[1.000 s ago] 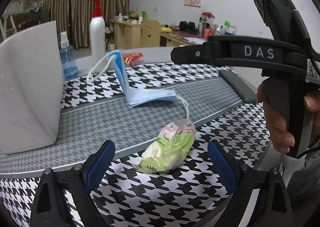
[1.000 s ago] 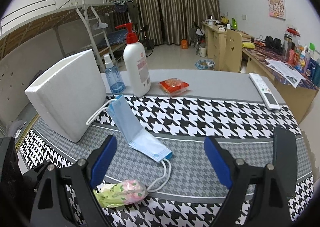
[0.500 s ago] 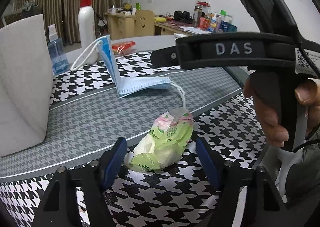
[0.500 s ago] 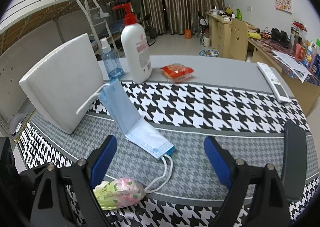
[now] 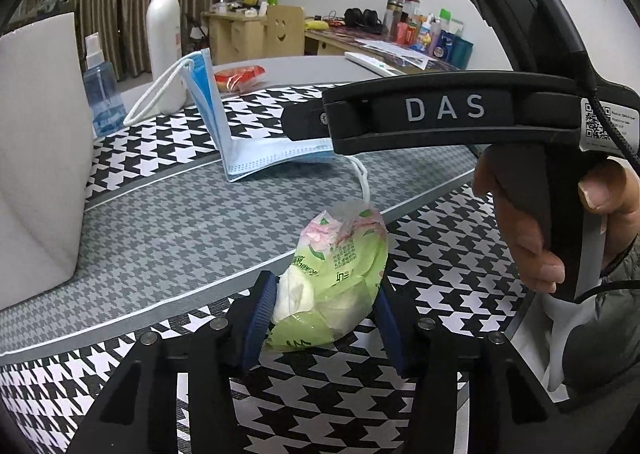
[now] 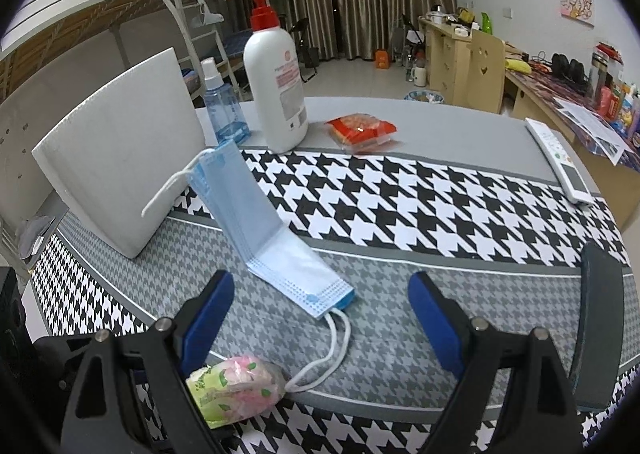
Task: Organize soft objects
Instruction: 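Close the left tool on the green snack bag while the right tool grasps the blue mask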
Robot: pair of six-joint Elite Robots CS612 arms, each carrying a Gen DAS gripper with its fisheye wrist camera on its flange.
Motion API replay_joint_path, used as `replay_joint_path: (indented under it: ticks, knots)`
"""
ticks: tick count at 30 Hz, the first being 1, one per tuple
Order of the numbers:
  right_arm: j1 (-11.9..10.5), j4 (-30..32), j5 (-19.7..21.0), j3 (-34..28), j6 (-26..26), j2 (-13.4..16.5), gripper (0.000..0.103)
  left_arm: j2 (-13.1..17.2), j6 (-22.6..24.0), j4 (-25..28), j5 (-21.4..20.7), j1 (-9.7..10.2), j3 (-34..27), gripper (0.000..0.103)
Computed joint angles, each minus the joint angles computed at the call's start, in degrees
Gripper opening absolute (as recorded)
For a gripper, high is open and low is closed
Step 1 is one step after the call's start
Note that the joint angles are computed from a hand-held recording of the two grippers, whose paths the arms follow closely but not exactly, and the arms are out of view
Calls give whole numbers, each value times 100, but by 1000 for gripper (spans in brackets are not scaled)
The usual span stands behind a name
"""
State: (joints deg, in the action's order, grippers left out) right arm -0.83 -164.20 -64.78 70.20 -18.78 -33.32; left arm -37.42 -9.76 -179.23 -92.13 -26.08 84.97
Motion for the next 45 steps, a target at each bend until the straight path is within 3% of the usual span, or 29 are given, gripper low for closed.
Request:
replay_joint_path:
  ticks: [8, 20, 22, 29, 34, 45]
  knots:
    - [15, 246, 66, -145, -81, 77, 91, -11, -40, -79, 0, 0, 24, 27]
    - [63, 292, -48, -256, -174, 152, 91, -100, -46, -256, 60, 38, 170, 26]
    - [75, 404, -54, -304, -224, 171, 84, -120, -51, -275, 69, 48, 205, 26]
    - [95, 587, -88, -348, -335, 195, 73, -176, -118, -342, 146, 82, 286, 26]
    - [120, 740, -221, -424, -308, 232, 58, -195, -143, -370, 149, 104, 317, 26]
    - [148, 736, -350, -401, -358, 226, 35, -212, -203, -464, 130, 132, 355, 26]
